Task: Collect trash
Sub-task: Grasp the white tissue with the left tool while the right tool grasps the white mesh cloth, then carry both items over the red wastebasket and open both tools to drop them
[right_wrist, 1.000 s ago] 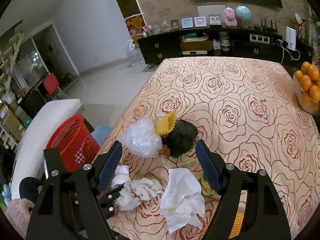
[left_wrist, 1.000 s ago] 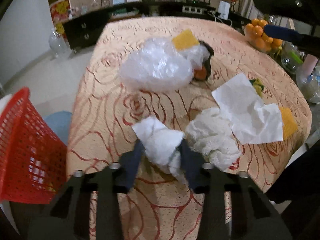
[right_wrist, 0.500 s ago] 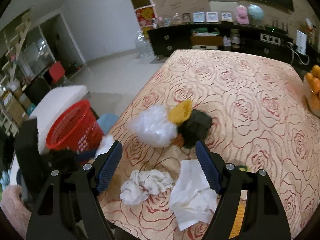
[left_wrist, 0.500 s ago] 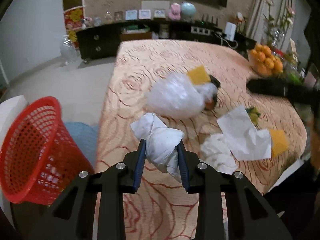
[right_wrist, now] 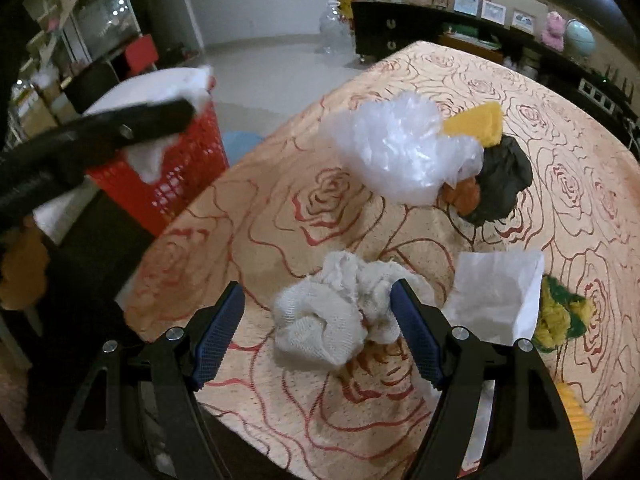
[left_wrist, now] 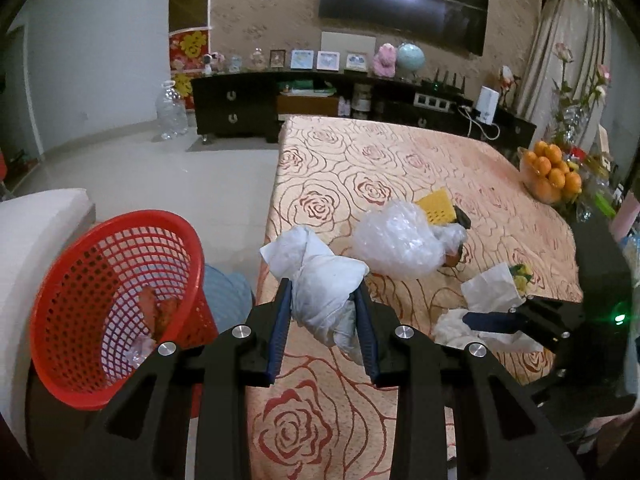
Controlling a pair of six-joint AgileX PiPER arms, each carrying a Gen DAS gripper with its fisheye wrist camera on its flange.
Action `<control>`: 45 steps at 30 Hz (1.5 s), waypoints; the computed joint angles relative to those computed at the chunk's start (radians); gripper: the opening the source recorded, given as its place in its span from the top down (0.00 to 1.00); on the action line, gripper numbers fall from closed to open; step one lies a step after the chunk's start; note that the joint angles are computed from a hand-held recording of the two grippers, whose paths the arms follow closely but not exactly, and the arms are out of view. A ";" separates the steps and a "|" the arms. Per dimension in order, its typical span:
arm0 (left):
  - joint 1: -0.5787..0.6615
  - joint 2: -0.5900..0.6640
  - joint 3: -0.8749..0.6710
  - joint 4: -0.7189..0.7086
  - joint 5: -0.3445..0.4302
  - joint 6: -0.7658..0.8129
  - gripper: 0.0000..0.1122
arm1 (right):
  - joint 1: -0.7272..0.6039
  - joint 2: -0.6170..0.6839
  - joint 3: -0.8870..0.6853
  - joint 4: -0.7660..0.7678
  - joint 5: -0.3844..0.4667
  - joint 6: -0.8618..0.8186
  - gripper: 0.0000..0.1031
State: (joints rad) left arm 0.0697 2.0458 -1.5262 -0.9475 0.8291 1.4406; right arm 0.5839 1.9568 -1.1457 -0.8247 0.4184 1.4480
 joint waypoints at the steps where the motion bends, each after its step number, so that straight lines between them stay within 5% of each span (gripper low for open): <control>1: 0.002 0.000 -0.002 -0.002 0.001 -0.002 0.74 | -0.004 0.007 -0.005 0.005 0.004 -0.002 0.31; 12: 0.022 -0.018 0.016 -0.038 -0.027 0.027 0.74 | -0.024 0.010 -0.001 -0.001 0.021 0.020 0.60; 29: 0.061 -0.082 0.009 -0.135 -0.111 0.047 0.74 | 0.001 -0.170 -0.005 -0.311 0.174 0.299 0.61; 39: 0.065 -0.054 -0.208 -0.042 -0.247 -0.137 0.74 | -0.047 -0.177 -0.183 -0.244 0.208 0.143 0.61; 45: 0.111 0.050 -0.402 0.026 -0.202 -0.314 0.74 | -0.062 -0.107 -0.356 -0.201 0.189 0.003 0.61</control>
